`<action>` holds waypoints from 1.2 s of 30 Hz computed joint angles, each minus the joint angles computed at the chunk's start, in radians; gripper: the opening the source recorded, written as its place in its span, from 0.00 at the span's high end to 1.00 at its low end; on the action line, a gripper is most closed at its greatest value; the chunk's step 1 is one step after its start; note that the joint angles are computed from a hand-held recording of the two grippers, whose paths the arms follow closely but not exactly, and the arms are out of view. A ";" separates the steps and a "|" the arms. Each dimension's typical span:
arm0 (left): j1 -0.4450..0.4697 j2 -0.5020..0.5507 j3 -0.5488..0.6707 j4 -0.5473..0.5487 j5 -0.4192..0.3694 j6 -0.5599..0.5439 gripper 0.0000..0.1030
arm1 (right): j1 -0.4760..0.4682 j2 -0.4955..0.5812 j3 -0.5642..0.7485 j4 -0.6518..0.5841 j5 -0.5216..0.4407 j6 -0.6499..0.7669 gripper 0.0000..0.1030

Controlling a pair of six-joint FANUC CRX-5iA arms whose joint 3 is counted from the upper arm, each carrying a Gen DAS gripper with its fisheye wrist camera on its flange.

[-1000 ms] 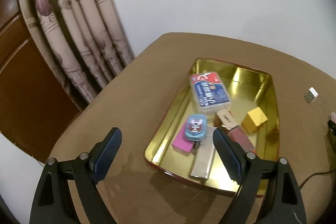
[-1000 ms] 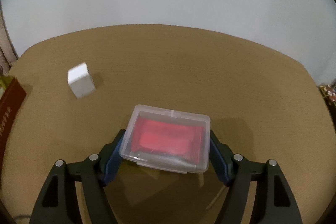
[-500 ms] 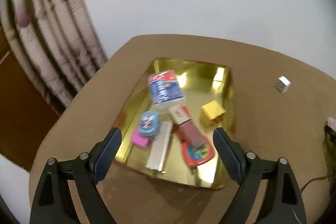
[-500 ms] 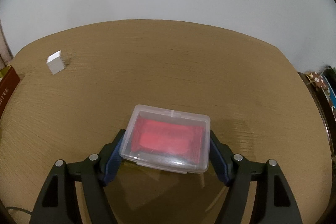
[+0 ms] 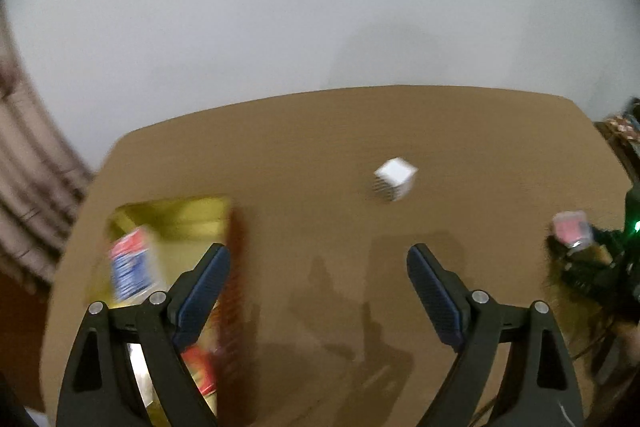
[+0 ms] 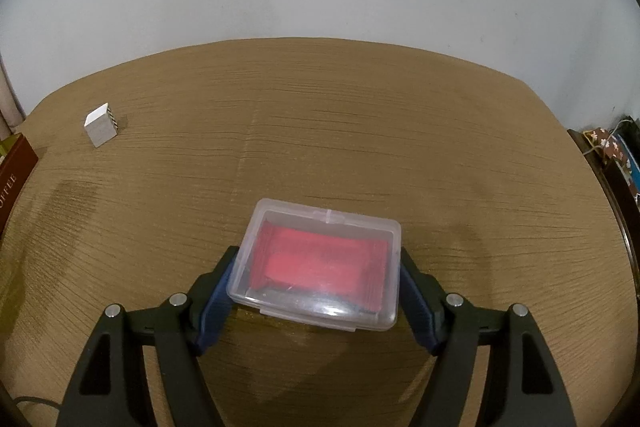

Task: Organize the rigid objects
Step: 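Grasp the white striped cube with the left tool while the right tool holds the clear box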

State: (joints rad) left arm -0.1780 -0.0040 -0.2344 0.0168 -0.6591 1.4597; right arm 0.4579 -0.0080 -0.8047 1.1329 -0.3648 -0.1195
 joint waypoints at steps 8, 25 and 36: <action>-0.026 0.250 0.156 0.139 -0.049 -0.213 0.29 | -0.038 -0.028 -0.026 -0.009 0.027 0.036 0.26; -0.042 0.475 0.357 0.240 -0.153 -0.292 0.68 | -0.038 -0.032 -0.035 0.005 0.028 0.021 0.25; -0.036 0.368 0.188 0.288 -0.074 -0.281 0.70 | -0.035 -0.032 -0.036 0.007 0.025 0.019 0.25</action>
